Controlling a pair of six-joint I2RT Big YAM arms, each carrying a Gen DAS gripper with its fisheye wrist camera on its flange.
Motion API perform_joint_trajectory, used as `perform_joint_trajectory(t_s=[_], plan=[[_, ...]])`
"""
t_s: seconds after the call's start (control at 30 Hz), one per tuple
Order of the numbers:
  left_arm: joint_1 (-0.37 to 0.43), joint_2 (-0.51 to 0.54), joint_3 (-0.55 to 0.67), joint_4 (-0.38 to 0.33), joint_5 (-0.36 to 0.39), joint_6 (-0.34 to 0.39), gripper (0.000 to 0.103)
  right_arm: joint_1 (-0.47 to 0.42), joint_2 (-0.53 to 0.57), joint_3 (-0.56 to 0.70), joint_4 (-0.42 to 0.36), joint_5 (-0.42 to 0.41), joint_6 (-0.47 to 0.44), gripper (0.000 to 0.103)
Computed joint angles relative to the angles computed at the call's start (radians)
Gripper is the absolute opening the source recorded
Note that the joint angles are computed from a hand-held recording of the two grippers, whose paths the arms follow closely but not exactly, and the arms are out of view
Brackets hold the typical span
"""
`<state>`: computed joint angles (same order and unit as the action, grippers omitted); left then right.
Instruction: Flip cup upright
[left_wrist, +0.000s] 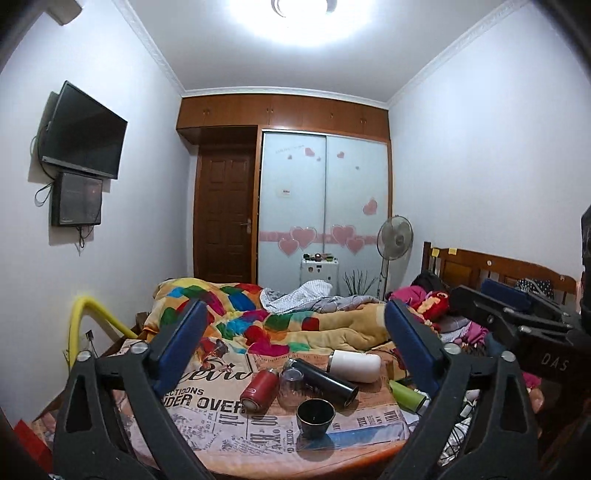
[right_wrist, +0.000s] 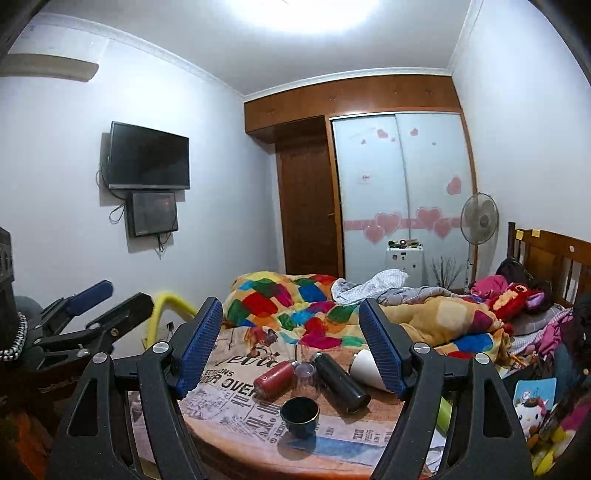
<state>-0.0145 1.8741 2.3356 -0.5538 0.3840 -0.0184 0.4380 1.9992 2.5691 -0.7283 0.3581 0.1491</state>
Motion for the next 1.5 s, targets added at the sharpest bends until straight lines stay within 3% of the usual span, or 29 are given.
perform_joint_trajectory(t_s=[0.23, 0.53, 1.5], plan=[[-0.003, -0.02, -0.04, 0.002, -0.03, 0.001, 0.103, 0.004, -0.048, -0.097, 0.041, 0.043, 0.004, 0.103], [-0.005, -0.033, -0.063, 0.01, -0.036, 0.002, 0.103, 0.016, -0.103, -0.184, 0.067, 0.065, -0.007, 0.103], [-0.007, -0.028, -0.069, 0.001, -0.052, 0.018, 0.103, 0.015, -0.129, -0.234, 0.073, 0.058, -0.007, 0.103]])
